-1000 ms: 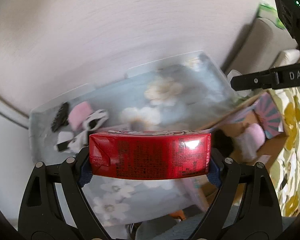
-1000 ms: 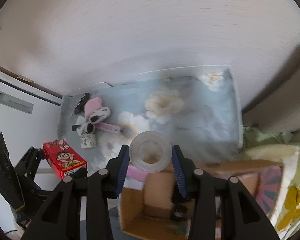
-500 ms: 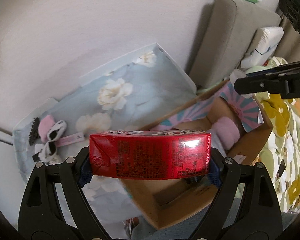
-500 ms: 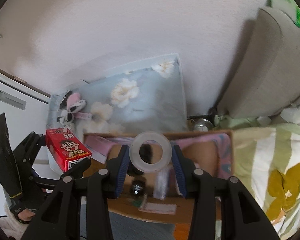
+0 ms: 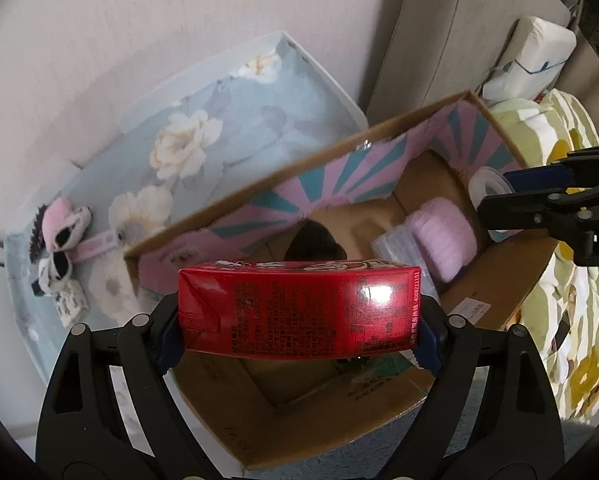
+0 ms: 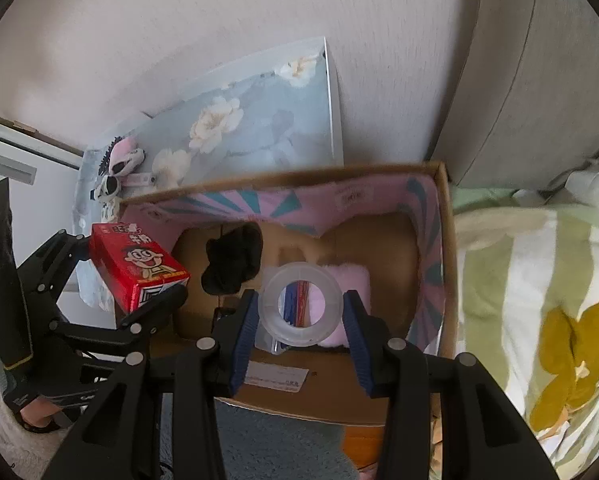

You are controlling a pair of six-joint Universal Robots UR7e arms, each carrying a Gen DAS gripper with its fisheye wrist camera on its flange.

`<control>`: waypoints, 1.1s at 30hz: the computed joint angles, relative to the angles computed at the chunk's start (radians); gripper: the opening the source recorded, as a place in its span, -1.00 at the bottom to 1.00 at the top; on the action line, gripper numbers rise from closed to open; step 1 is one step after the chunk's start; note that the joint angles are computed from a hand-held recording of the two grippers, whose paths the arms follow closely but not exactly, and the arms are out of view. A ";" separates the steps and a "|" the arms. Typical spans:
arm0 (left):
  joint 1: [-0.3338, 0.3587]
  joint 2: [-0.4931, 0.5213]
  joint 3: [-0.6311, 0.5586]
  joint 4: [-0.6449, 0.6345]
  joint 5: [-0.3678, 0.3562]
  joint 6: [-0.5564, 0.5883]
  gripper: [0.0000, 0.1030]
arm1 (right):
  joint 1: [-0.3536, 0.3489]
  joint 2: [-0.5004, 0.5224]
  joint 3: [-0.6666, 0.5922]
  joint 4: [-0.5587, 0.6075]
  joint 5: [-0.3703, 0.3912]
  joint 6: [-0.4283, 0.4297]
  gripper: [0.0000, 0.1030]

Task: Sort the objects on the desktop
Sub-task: 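Carry the red box and tape roll into the cardboard box and release both, then move both tools back over the tray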

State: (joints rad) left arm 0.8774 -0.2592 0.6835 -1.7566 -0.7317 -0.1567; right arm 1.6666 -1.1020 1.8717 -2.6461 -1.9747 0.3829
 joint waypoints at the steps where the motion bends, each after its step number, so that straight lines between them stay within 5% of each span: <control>1: 0.002 0.001 -0.001 0.005 -0.001 -0.008 0.70 | -0.002 0.001 0.002 0.001 0.002 -0.005 -0.23; 13: 0.013 0.035 -0.056 0.082 -0.022 -0.058 0.71 | -0.015 0.004 0.020 0.031 0.029 -0.044 -0.23; 15: 0.017 0.040 -0.071 0.099 -0.041 -0.075 0.92 | -0.015 0.005 0.014 0.049 0.032 -0.046 -0.21; 19: 0.013 0.022 -0.043 0.059 -0.061 -0.035 1.00 | -0.033 -0.009 0.019 0.070 0.071 -0.028 0.99; 23: 0.004 -0.013 0.008 -0.020 -0.079 0.028 1.00 | -0.052 -0.034 0.038 0.076 0.138 -0.034 0.99; 33: 0.005 -0.038 -0.002 -0.021 -0.055 0.065 1.00 | -0.028 -0.042 0.047 -0.016 0.064 -0.039 0.99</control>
State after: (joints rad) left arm 0.8825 -0.2969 0.6814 -1.7776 -0.7872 -0.0916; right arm 1.6390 -1.1442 1.9189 -2.6620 -1.9110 0.3439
